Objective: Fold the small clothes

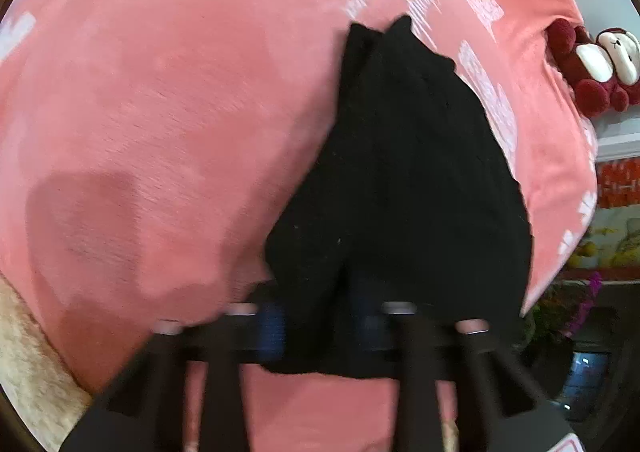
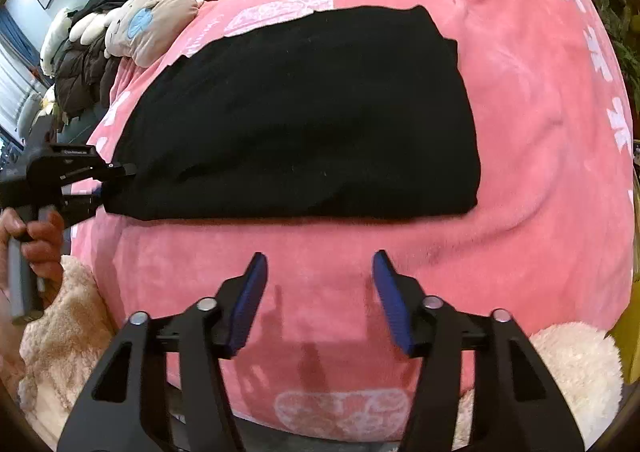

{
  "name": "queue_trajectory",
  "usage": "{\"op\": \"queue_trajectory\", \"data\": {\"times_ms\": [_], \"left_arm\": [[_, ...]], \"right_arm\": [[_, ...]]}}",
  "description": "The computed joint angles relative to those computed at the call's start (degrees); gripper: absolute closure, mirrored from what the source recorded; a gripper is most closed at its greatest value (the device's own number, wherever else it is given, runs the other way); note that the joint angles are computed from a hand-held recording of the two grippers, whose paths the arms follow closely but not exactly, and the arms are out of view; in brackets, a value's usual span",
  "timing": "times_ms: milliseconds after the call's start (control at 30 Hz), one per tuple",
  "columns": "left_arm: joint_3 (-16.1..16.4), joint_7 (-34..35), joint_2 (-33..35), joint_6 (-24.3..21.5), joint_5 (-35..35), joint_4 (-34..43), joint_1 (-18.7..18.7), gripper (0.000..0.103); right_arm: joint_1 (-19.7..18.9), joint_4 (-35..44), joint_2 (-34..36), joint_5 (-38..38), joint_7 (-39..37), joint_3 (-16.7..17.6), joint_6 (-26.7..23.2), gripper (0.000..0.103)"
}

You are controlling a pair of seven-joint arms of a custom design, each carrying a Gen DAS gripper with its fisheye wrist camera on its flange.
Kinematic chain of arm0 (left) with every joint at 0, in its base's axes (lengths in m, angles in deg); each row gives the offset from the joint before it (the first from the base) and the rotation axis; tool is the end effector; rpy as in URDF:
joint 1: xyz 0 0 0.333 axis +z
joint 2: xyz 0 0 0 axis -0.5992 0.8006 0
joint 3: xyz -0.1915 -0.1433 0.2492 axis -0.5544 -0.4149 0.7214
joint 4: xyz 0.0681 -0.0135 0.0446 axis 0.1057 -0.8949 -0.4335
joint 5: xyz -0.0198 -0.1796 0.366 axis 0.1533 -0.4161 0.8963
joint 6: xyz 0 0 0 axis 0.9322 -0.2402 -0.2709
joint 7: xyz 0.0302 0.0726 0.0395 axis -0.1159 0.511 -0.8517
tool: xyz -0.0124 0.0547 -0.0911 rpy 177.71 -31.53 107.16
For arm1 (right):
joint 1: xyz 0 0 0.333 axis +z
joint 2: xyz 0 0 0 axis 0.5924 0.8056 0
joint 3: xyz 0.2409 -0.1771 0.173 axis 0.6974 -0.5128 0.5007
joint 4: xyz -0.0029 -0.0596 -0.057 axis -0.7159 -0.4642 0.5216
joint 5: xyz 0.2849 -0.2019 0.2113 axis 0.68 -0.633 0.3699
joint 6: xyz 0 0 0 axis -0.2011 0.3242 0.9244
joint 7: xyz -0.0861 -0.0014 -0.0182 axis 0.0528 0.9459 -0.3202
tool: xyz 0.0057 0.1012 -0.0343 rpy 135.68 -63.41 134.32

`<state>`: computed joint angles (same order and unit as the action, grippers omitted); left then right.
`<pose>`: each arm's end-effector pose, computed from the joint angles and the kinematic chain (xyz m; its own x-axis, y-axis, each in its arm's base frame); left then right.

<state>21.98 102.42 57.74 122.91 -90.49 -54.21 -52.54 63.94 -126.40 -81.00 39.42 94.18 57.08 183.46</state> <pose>0.5792 -0.3611 0.5192 0.0525 -0.8460 0.5306 -0.9948 -0.0907 -0.0462 0.3135 0.3552 0.5082 -0.3781 -0.8959 -0.2331 -0.7696 0.4441 -0.4588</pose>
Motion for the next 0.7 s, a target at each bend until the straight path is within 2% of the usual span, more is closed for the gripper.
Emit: {"op": "queue_trajectory", "data": {"times_ms": [133, 300, 400, 500, 567, 700], "left_arm": [[0.20, -1.90, -0.37, 0.46, 4.78, 2.50, -1.66, 0.094], [-1.13, 0.17, -0.36, 1.02, 9.24, 8.84, -4.54, 0.094], [-2.31, 2.02, 0.99, 0.74, 10.73, 13.73, -6.70, 0.094], [-3.35, 2.74, 4.32, -1.23, 13.10, 20.28, -10.17, 0.094], [-3.92, 3.46, 6.95, -3.56, 15.19, 24.69, -12.95, 0.094], [-4.39, 4.91, 8.72, -6.15, 17.91, 26.60, -17.10, 0.094]], "right_arm": [[-0.54, -1.69, -1.29, -0.85, 2.73, 0.55, 1.54, 0.043], [-2.11, -5.13, -3.49, -1.72, 8.57, 1.38, 5.99, 0.042], [-4.22, -7.08, -6.06, -3.87, 13.63, 3.07, 7.56, 0.042], [-6.16, -9.15, -9.56, -5.62, 18.62, 4.86, 7.92, 0.041], [-7.47, -11.13, -12.53, -6.62, 22.24, 5.94, 9.14, 0.037], [-10.88, -14.56, -18.84, -8.73, 29.40, 9.25, 10.97, 0.037]]}}
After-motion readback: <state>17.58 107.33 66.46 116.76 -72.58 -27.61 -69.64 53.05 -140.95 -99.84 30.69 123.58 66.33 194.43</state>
